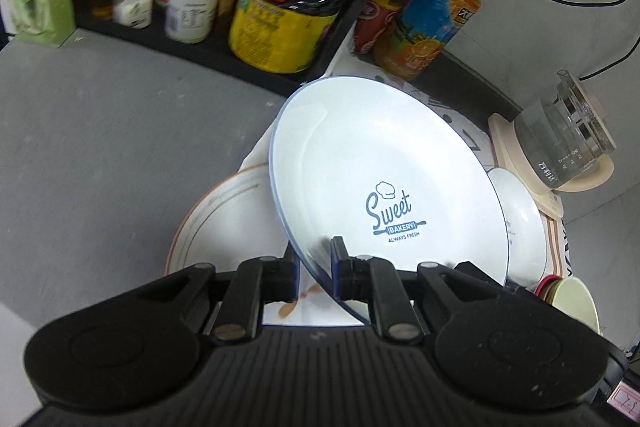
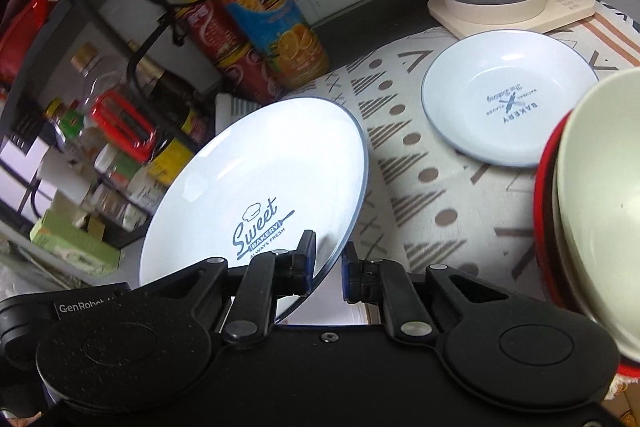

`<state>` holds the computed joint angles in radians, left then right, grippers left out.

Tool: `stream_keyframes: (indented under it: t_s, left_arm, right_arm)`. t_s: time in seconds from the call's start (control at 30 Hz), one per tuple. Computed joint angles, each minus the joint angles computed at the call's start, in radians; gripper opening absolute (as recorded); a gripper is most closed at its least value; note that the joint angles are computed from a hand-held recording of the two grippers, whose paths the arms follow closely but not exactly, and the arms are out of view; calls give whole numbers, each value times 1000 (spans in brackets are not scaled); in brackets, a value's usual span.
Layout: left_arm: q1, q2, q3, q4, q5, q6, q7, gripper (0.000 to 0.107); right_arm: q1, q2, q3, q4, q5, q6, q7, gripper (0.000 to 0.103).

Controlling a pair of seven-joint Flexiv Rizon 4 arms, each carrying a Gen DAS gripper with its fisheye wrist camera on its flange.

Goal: Organize plates and bowls
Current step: 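Lift the 'Sweet' plate and carry it over the flower-pattern plate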

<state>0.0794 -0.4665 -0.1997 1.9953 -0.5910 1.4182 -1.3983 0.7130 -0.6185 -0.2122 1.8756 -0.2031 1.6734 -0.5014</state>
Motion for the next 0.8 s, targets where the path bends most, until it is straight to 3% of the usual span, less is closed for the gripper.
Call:
stream_keyframes:
  t_s: [0.37,0.53,0.8]
  left_arm:
    - [25,81,-46,150,-58,82,4,14]
    - [12,109,-32,186,-60,75,-17,14]
    - [40,137,-88,251,-153,97,37,14]
  right_arm:
    - [40,43,-4,87,29,48,-52,12]
    - [74,64,-24,121,47,47,-70,12]
    - [129,89,-60,165,54,38,-80,12]
